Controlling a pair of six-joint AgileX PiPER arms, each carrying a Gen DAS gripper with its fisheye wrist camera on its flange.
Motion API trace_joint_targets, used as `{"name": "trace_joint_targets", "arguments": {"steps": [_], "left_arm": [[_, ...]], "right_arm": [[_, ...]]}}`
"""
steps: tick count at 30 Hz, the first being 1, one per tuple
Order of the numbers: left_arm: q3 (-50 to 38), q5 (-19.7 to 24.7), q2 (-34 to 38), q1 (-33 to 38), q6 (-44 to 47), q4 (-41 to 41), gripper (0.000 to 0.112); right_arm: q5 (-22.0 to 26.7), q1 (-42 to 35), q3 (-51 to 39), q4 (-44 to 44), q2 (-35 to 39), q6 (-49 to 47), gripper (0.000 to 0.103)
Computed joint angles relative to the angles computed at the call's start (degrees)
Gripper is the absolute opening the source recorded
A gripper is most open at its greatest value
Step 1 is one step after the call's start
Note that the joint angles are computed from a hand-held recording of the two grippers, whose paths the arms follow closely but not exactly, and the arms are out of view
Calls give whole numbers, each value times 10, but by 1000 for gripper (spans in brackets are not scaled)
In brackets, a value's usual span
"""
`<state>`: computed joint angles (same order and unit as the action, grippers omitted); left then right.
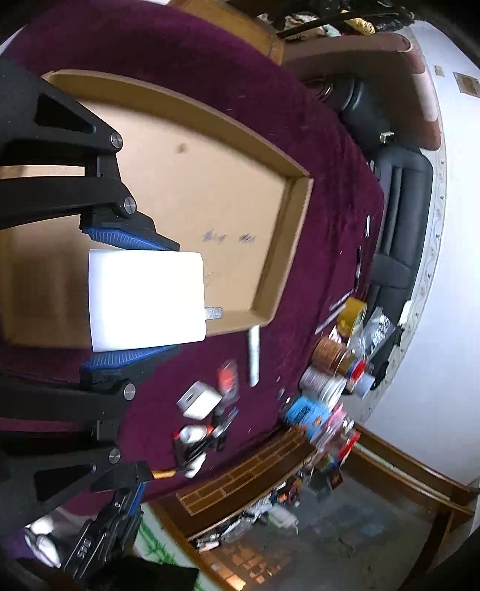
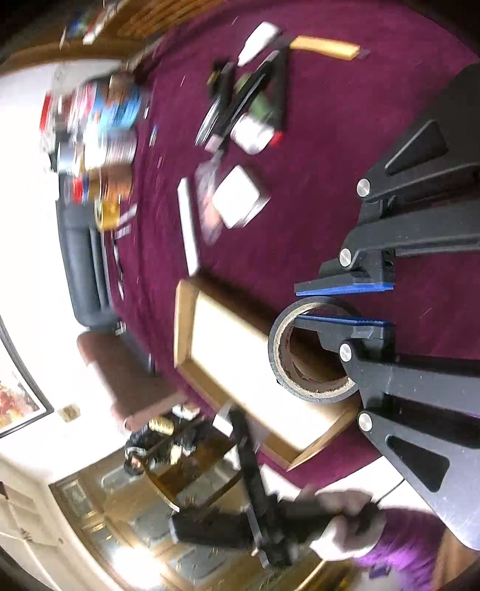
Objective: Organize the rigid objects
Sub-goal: 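Carry the charger to the box with left tool while right carries tape roll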
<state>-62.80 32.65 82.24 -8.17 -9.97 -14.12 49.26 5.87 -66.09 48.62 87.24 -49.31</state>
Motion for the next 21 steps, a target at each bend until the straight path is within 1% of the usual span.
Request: {"name": "trace_joint_targets", "arguments": {"steps": [2,5,6,8,10,13,17,18,19,21], "left_arm": [[-45,12,49,26,20,-20,41],[-98,36,115,61,50,-67,41],[-123,46,145,73,43,-71,41],[-153,58,182,87,45,-82,41],[-180,71,217,100,47,-92,41],[-214,86,254,110,43,-94,41],[-245,101,288,112,54,-111,41],[-245,92,287,107,53,-106,41],[-253,96,291,106,55,-107,42],[-260,97,297,109,73,-136,42]], "right_arm": [[-22,56,-73,-36,53,68,8],[-37,128,-189,-110,143,186,8],[-46,153,-231,-155,175,233,8],[-54,189,-298,-244,227,315,8],[-47,224,-372,-346,283,393,8],[-31,244,-443,-430,339,447,8],[12,253,-527,-476,398,483,8],[14,255,-532,-488,403,488,8],[15,259,-536,-505,408,497,8],[22,264,-546,-531,415,515,8]]}}
